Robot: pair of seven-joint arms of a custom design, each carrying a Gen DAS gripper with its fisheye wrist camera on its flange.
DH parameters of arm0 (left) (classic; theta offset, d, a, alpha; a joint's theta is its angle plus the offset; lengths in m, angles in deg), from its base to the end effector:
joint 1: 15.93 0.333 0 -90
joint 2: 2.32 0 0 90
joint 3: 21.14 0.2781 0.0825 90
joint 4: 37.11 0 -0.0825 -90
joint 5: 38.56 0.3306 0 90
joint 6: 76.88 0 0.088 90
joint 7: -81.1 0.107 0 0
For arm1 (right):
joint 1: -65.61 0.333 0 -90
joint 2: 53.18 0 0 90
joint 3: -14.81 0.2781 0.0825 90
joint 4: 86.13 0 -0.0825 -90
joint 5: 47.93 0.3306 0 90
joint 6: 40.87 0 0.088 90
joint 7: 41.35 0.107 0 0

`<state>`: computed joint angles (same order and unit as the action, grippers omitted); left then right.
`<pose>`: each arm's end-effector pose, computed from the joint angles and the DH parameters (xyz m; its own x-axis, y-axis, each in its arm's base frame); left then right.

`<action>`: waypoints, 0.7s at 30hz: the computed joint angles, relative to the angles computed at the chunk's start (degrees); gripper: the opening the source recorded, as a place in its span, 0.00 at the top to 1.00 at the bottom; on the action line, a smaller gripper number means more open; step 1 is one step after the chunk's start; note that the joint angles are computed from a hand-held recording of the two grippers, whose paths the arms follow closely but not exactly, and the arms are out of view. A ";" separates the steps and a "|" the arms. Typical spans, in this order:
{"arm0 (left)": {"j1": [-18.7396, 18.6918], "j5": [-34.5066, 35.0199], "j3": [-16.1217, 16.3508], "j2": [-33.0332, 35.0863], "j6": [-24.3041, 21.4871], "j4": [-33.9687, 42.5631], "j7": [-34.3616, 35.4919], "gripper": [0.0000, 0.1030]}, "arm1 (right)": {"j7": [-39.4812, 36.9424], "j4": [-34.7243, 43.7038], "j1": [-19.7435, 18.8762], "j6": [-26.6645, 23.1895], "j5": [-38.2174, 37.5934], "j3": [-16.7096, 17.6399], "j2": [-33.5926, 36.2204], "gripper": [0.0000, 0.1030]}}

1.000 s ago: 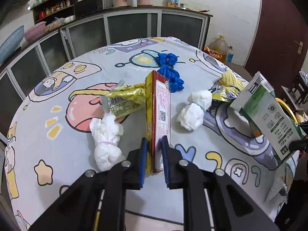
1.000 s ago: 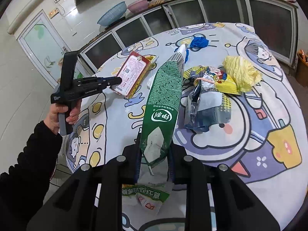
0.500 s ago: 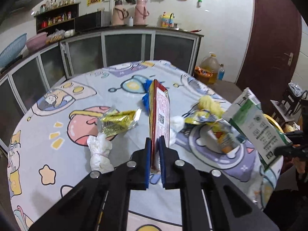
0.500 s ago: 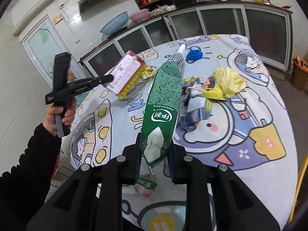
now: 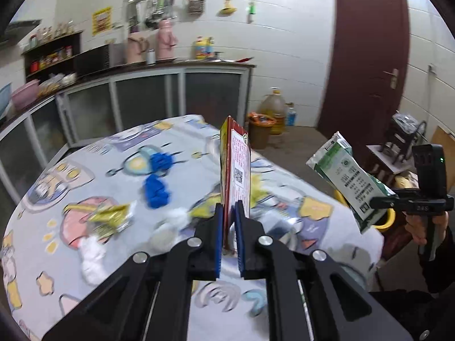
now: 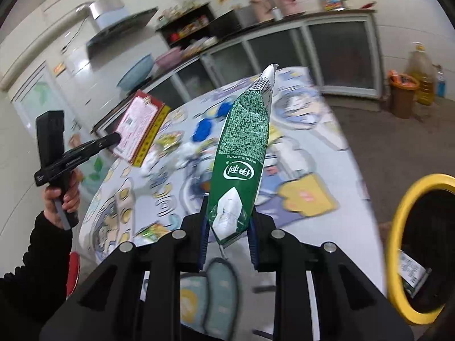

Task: Collect trash
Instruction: 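Carry both items to the yellow bin and release them inside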

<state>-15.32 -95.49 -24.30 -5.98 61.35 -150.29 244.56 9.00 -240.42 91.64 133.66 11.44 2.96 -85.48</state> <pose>0.5324 -0.0291 0.5339 -0.6854 -0.7250 0.0679 -0.4700 0.3692 -0.8017 0.3734 0.0217 0.4679 0.1212 -0.8996 -0.4195 -0.6596 0.2428 -0.7113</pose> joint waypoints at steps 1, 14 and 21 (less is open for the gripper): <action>-0.46 -0.18 -0.43 0.06 -0.49 0.27 0.03 0.93 | 1.21 -1.39 -2.30 0.18 -0.92 0.66 -1.40 0.78; -10.16 0.42 -8.22 4.61 -2.48 5.54 -1.08 0.93 | 16.56 -14.82 -28.67 0.90 -17.23 4.02 -13.61 0.78; -14.18 3.88 -13.36 11.49 -2.42 11.19 -4.98 0.93 | 19.88 -16.99 -35.00 1.79 -23.56 1.17 -11.80 0.78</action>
<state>-29.50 -91.61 -37.66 5.52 58.93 -139.11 239.58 28.88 -257.41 56.63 135.46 -12.12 4.14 -97.28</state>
